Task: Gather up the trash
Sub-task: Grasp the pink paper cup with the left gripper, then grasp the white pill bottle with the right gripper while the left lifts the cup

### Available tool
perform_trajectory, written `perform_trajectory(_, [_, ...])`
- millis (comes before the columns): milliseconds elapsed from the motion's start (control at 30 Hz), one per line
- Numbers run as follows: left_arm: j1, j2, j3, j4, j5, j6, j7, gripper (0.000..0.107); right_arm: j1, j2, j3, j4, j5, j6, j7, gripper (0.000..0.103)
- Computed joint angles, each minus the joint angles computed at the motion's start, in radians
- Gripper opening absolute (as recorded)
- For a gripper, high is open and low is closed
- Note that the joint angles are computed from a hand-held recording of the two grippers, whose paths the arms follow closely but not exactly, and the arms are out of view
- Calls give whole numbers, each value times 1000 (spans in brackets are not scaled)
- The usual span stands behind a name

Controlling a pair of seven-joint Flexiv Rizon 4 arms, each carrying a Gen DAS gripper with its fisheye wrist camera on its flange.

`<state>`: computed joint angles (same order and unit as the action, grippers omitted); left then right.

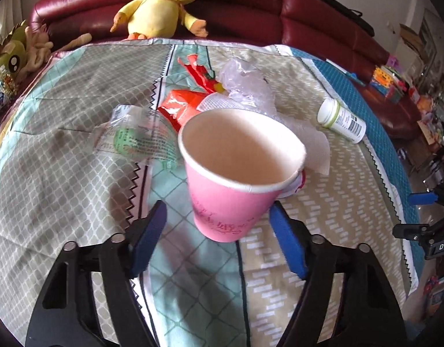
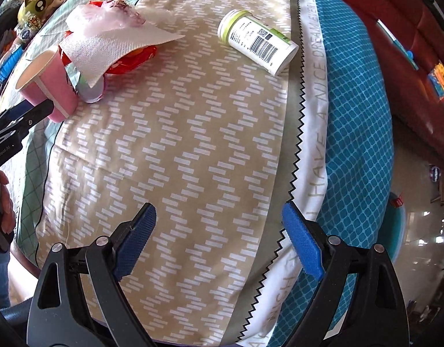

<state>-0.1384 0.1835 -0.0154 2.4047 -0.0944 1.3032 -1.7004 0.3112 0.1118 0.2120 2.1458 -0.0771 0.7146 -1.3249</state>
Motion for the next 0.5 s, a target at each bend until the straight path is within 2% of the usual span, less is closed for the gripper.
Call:
perform_trajectory(33, [0,-10,-4,-8,0,0,-2,56,0,-10,-3,-10,-7,-3,-2,85])
perform_trajectory(67, [5,-17,-10,-13,12,9,-15,55,-1,-19,-7,-18,-11,-5,-8,85])
perform_trajectory(167, [-24,-37,1,-23,-45,12,34,54,-3,-57,-18,-59,-21,-5,-40,85])
perform_trajectory(233, [-44,-39,7,-30,-91,-8,78,54,-6,-90,-25,-95,-45,-2,-63,85])
perform_trajectory(333, [-95,-36,26,-32,-233,-46,197,54,-12,-150,-38,-159,-89,7,-91,85])
perform_trajectory(500, [-120,-2,14,-49,-304,-91,261,54,-21,-245,-56,-264,-155,23,-149,85])
